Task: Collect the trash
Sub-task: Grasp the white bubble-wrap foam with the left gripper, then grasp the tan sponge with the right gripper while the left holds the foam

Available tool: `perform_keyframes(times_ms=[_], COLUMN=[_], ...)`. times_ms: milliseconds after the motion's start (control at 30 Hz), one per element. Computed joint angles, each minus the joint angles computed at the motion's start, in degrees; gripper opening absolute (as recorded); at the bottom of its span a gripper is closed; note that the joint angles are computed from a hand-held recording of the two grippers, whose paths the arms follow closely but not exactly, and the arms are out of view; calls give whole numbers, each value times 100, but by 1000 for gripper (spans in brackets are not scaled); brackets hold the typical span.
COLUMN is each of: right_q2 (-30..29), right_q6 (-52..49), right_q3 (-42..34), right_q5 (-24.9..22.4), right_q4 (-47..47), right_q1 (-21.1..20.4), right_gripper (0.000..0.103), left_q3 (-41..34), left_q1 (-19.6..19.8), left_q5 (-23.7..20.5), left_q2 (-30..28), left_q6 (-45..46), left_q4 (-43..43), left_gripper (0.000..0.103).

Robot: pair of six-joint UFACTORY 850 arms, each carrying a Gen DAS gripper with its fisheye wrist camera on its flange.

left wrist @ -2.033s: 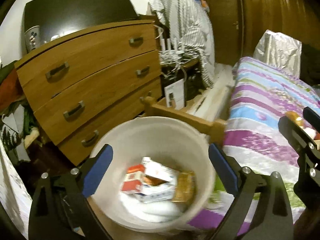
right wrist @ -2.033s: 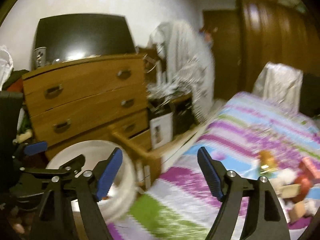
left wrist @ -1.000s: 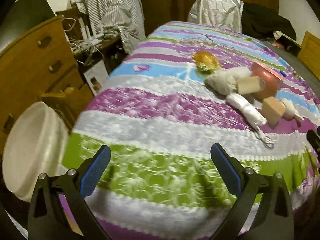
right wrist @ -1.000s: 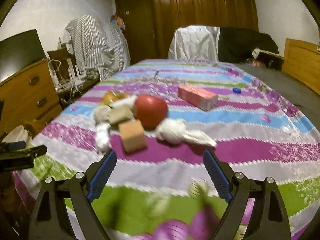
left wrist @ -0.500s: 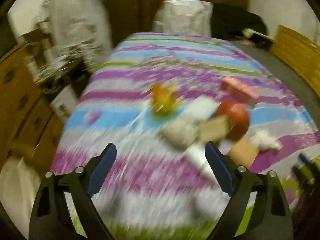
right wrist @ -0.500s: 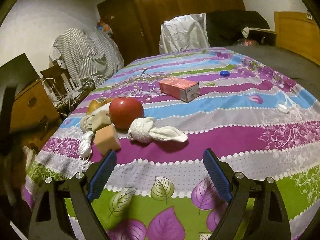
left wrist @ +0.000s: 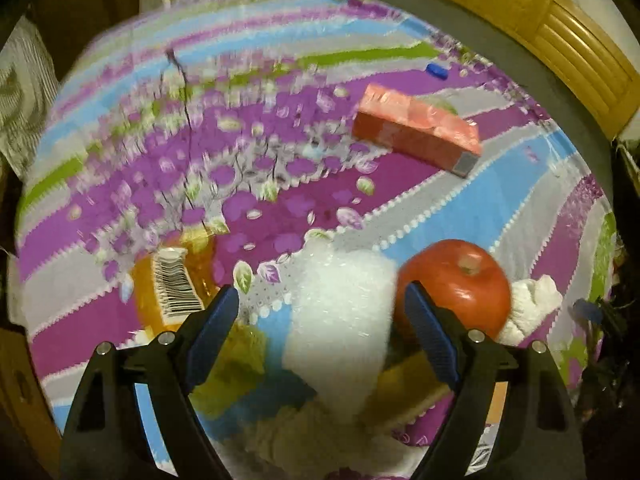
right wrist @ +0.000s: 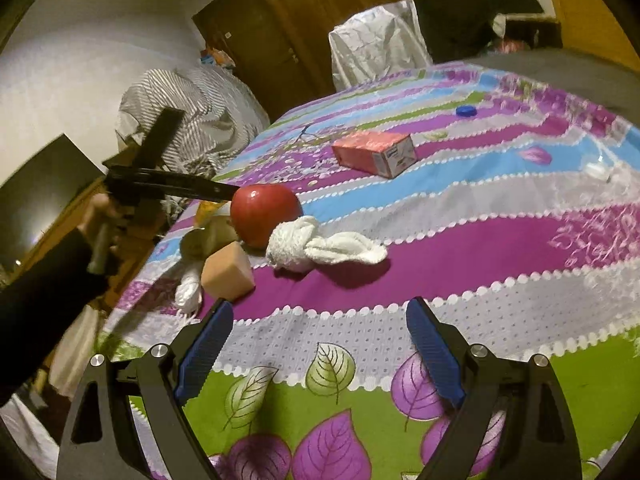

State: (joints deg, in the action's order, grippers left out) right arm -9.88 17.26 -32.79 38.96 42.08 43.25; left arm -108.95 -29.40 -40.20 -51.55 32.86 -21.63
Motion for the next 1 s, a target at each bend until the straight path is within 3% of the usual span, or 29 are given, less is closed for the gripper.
perform_keyframes(times_ms=[67, 167, 233, 300, 367, 467, 633, 833, 1000], right_q2=[0, -21, -39, -57, -64, -68, -61, -63, -90], right_q6=[390, 647, 627, 651, 683, 682, 535, -8, -1619], right_q3=[51, 47, 8, -15, -13, 11, 14, -58, -341], right_q5=[6, -40, -101, -144, -132, -41, -34, -113, -122], right_q4=[-361, -696, -760, -862, -910, -867, -672, -114, 1309], right_q1=[-74, -141, -154, -180, -181, -150, -109, 22, 317], right_gripper=[88, 88, 88, 88, 88, 88, 88, 88, 88], left_q3=[-362, -445, -575, -596, -376, -170, 946, 3225, 4668], left_q1=[63, 82, 87, 7, -75, -14, 206, 581, 703], left_q5=[-432, -557, -692, -653, -341, -191, 446, 1336, 1773], left_q2=[-262, -333, -426, -478, -369, -164, 974, 3090, 4178], left_q6=[4, 286, 310, 264, 322, 561, 1573, 3791, 4049], left_q4=[-109, -211, -247, 2, 189, -190, -1414, -4077, -4564], left_gripper=[81, 80, 73, 53, 51, 50, 50, 50, 50])
